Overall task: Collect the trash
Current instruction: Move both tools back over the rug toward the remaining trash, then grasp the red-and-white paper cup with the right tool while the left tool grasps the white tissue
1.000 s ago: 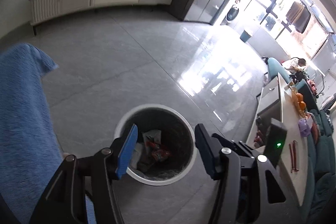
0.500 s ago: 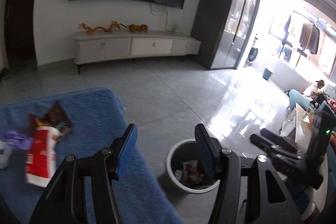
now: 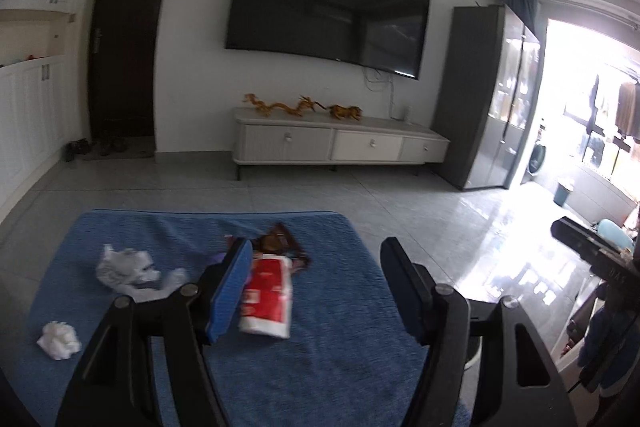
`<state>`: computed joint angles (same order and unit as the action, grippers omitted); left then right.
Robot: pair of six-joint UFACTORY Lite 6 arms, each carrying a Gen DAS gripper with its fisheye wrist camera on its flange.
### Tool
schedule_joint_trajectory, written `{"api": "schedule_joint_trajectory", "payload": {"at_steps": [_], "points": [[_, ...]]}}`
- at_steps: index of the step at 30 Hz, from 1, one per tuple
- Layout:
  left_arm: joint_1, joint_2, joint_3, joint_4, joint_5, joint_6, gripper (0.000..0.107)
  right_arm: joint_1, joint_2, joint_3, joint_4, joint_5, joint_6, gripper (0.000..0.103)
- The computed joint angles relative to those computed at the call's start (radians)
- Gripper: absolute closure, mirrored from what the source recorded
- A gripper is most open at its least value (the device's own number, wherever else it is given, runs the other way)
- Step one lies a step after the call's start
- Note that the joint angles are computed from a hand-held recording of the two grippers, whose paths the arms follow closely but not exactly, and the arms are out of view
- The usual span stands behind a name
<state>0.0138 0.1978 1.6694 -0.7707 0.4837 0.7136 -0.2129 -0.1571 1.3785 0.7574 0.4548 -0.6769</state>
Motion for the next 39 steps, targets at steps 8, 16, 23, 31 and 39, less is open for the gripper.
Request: {"api": "schedule_joint_trajectory", "payload": {"at_steps": [8,16,23,31,39], "points": [[0.341,-0.164,-0.201,-0.288,0.089,0.356,0.042,0.220,0.011,0.129,-0.388,-0.012,0.406,0.039],[0.686,-0.137,-0.274,-0.505,0.213,0.626,0.036,0.426,0.076,0.262,-0.760,0.022,0.814,0.034],[0.835,-0.090,-0.278,-0.592,0.225,0.777,0.036,0.570,0.150,0.355,-0.972,0.053,1.028,0.033],[0.879,0.051,-0.178,-0.552,0.236,0.751,0.035,0.647,0.250,0.416,-1.073,0.089,1.140,0.030],[0.832,0.248,-0.017,-0.438,0.250,0.662,0.031,0.670,0.458,0.590,-1.058,0.145,1.156,0.024]]}}
